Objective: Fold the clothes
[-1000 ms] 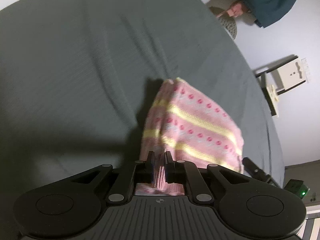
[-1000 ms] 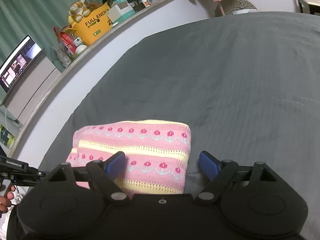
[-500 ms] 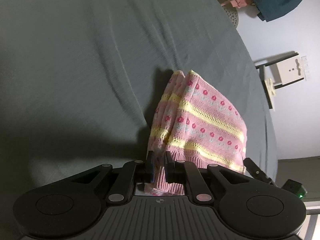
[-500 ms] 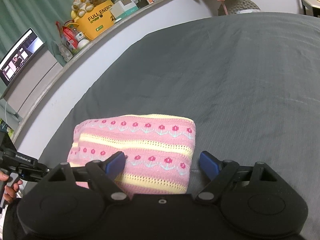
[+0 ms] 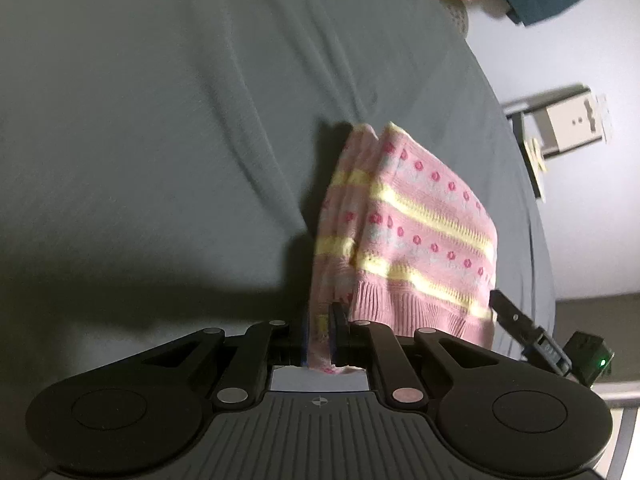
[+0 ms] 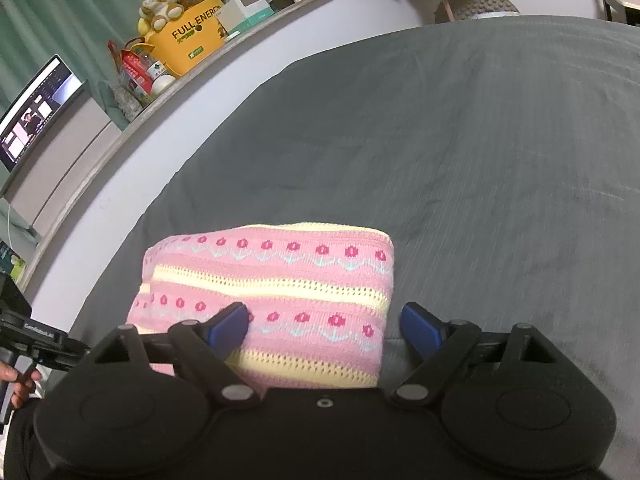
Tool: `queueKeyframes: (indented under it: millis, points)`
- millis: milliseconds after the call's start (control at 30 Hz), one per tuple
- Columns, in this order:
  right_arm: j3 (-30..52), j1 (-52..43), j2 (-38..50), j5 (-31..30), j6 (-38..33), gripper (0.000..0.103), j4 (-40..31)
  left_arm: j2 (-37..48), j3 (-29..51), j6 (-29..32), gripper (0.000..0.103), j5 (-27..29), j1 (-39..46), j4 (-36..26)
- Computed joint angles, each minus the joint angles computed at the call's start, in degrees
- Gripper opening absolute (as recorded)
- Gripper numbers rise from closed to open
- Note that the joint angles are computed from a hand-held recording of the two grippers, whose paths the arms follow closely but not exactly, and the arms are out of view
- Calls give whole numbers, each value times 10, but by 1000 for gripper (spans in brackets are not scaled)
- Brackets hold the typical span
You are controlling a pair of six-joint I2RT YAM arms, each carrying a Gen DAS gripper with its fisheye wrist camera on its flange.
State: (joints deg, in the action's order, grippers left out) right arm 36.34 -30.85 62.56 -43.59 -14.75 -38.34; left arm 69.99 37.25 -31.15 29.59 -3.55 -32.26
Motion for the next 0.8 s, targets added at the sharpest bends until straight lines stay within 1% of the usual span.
queueKeyframes:
  millis: [100, 200, 267, 333, 367, 533, 667, 700, 733, 800]
  points:
    - [1, 0, 2, 0, 1, 84, 1, 30, 21, -3, 8, -20, -29, 12]
    - [0, 3, -1, 2, 5, 84, 1, 44, 20, -16, 8, -20, -36, 37]
    - [0, 7, -2, 4, 8, 84, 3, 30, -1, -34, 8, -5, -28, 63]
    - [0, 9, -3, 5, 11, 84, 5, -7, -28, -24, 8, 17, -2, 59]
    - [0, 11, -3, 6, 13, 84, 6, -12, -30, -25, 8, 18, -4, 63]
    - [-2, 16, -6, 7, 12, 84, 5, -17, -40, -34, 8, 30, -11, 90]
    - [-1, 15, -7, 8, 10, 84, 2, -13, -51, -31, 8, 79, 15, 116]
    - [-1, 15, -8, 8, 10, 84, 2, -16, -56, -30, 21, 87, 18, 122]
    - [0, 15, -8, 8, 9, 84, 1, -28, -62, -25, 43, 88, 22, 122]
    - [0, 16, -9, 9, 9, 84, 0, -47, -71, -14, 64, 91, 29, 121]
